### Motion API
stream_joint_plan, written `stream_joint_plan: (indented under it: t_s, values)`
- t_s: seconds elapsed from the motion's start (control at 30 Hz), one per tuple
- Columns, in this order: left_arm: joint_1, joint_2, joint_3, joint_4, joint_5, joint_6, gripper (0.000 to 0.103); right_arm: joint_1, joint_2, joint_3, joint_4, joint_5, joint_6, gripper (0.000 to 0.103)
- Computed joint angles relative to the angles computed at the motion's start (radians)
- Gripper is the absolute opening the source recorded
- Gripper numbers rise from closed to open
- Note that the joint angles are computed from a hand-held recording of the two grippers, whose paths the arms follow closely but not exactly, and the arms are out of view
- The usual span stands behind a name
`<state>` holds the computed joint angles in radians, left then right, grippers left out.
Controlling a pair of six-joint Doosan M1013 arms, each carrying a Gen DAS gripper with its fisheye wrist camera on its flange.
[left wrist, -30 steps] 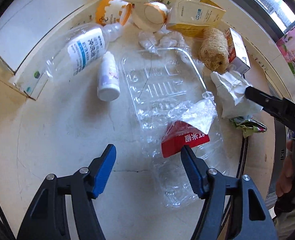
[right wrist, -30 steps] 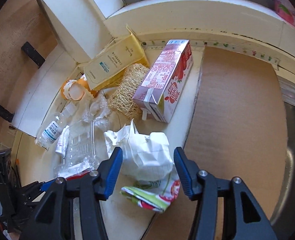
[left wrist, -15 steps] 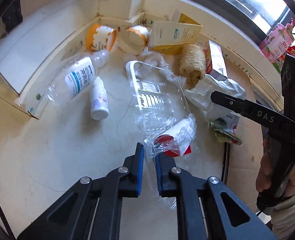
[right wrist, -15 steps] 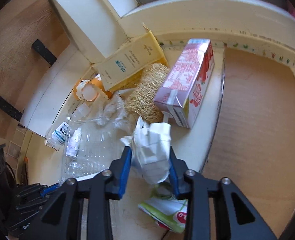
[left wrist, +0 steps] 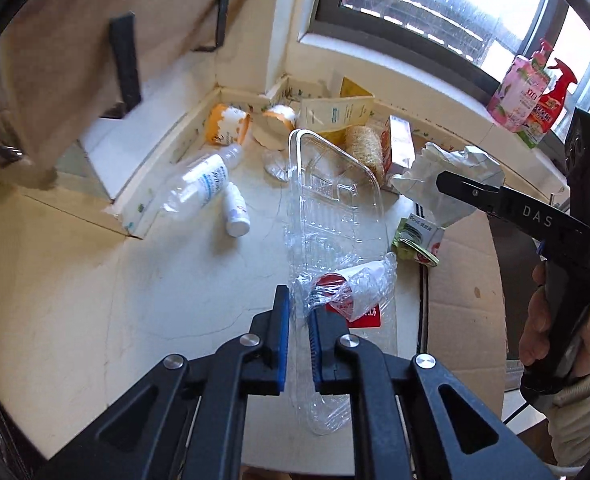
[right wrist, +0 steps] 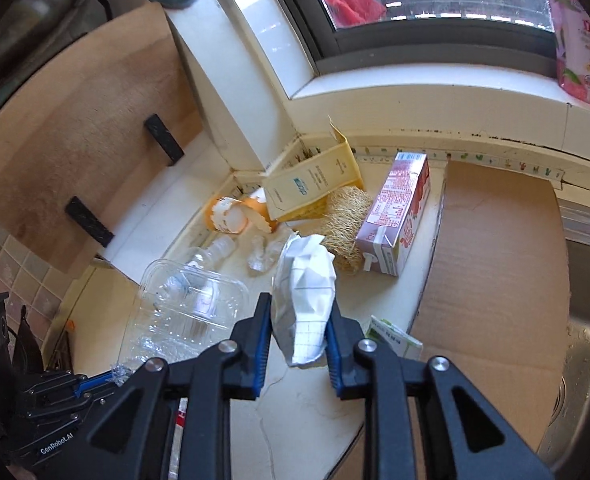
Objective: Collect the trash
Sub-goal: 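Grasp the clear plastic tray with the left tool while the right tool grasps white tissue, then carry the clear tray and white tissue down over the floor trash bin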
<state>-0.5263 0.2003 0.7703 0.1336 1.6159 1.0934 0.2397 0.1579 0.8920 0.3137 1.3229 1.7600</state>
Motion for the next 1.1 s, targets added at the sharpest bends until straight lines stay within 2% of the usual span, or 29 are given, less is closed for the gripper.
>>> stream_joint_plan:
  t_s: [0.17, 0.37, 0.53, 0.9, 1.0, 1.1]
  values:
    - [-0.021, -0.07, 0.039, 0.057, 0.001, 0.004, 0.006, 0.025, -0.049, 0.018, -0.009, -0.021, 0.018, 0.024]
    - [-0.042, -0.172, 0.119, 0.099, -0.001, 0.01, 0.007, 0.095, -0.118, 0.055, -0.057, -0.037, 0.07, 0.024]
    - [-0.065, -0.26, 0.205, 0.119, -0.002, 0.002, 0.007, 0.194, -0.178, 0.102, -0.113, -0.027, 0.112, 0.024]
    - [-0.134, -0.448, 0.42, 0.109, -0.006, -0.045, 0.007, 0.437, -0.273, 0.212, -0.27, 0.07, 0.25, 0.024]
    - [-0.151, -0.488, 0.475, 0.096, 0.005, -0.066, 0.007, 0.489, -0.283, 0.235, -0.297, 0.109, 0.275, 0.024]
    - [-0.167, -0.515, 0.519, 0.098, 0.019, -0.085, 0.007, 0.519, -0.287, 0.261, -0.306, 0.147, 0.297, 0.024]
